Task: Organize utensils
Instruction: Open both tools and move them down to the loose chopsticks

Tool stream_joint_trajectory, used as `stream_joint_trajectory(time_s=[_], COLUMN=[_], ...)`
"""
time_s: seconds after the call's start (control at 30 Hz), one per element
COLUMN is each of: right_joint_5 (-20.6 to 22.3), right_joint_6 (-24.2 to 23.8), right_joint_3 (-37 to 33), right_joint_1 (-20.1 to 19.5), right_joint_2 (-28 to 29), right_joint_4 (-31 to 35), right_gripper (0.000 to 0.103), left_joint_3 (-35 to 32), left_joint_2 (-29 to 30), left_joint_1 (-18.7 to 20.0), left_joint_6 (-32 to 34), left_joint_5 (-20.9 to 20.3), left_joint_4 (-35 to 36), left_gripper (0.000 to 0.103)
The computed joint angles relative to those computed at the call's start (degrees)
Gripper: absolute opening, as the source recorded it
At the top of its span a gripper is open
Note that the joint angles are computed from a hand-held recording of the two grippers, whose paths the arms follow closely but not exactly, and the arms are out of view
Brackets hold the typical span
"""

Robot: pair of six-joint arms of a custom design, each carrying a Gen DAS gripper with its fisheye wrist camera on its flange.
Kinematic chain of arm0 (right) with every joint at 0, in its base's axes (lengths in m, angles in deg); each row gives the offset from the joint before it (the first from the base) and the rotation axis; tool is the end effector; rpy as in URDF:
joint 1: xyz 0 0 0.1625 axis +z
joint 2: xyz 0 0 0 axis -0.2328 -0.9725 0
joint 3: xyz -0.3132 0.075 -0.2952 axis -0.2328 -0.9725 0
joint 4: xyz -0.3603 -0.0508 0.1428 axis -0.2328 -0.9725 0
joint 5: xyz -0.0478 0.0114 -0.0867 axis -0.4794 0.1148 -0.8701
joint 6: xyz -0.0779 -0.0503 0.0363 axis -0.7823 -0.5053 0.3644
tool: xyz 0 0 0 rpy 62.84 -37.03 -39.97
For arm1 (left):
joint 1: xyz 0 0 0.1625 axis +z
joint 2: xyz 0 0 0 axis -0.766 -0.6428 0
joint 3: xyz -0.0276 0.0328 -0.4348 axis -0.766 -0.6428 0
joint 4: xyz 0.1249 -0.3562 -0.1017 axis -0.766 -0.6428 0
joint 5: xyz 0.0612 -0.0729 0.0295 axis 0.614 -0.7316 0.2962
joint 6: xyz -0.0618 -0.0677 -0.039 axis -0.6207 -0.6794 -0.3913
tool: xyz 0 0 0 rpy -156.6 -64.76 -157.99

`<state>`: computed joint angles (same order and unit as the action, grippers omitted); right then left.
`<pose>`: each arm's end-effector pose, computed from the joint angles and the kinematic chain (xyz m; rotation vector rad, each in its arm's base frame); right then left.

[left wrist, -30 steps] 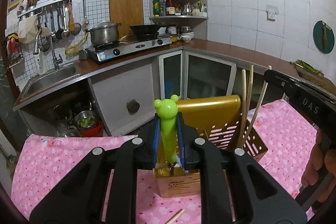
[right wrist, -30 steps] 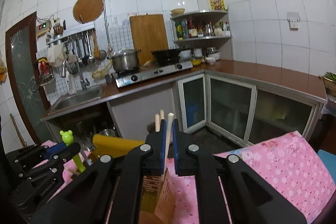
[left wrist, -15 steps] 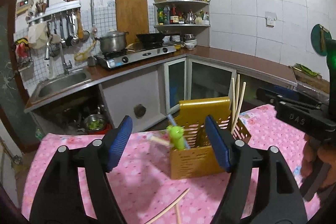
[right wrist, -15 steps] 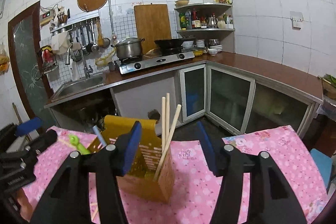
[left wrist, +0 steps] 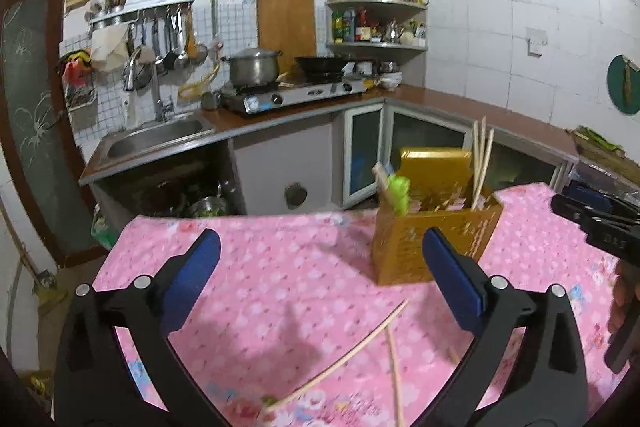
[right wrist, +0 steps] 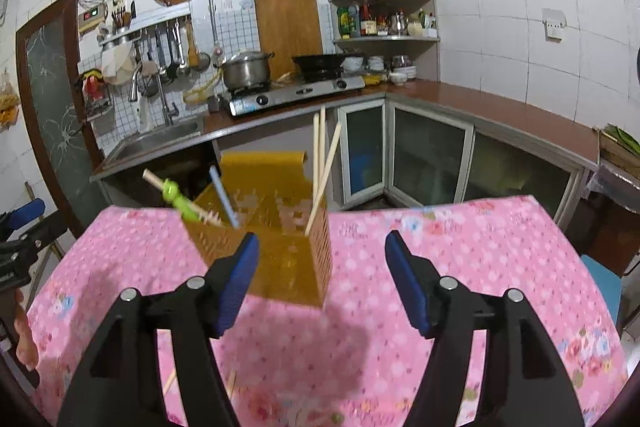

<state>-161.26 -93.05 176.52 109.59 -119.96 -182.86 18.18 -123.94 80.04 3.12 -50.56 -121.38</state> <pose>0.1489 -0.5117 0.4387 0.4342 -2.1739 1.2841 -0.4417 -0.5126 0.1400 0.6803 2.0882 -1.2103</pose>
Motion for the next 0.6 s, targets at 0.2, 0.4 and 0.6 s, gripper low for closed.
stream_joint_trajectory(time_s=[0.2,0.4,0.6], right_joint_5=[-1.8,-2.8,-4.7], right_joint_6=[1.1,2.7,4.7], right_joint_3=[3.7,7.0,9.1], right_joint_1=[-0.6,-1.6,-1.9], right_joint_2=[-0.4,0.5,2.8], right_joint_4=[-1.5,-2.5,-3.1], right_gripper=[0.065,0.065,0.065], left_joint_3=[3.8,5.7,7.3], left_joint_2=[-2.4,-3.1,-3.5], left_joint_1=[1.6,3.9,6.3], left_joint_6=[-7.4,-11.9,-13.5], left_joint_5=[-0.9,-2.7,-6.4], left_joint_4=[5.4,8.6,8.9], left_gripper=[0.098,0.098,0.098])
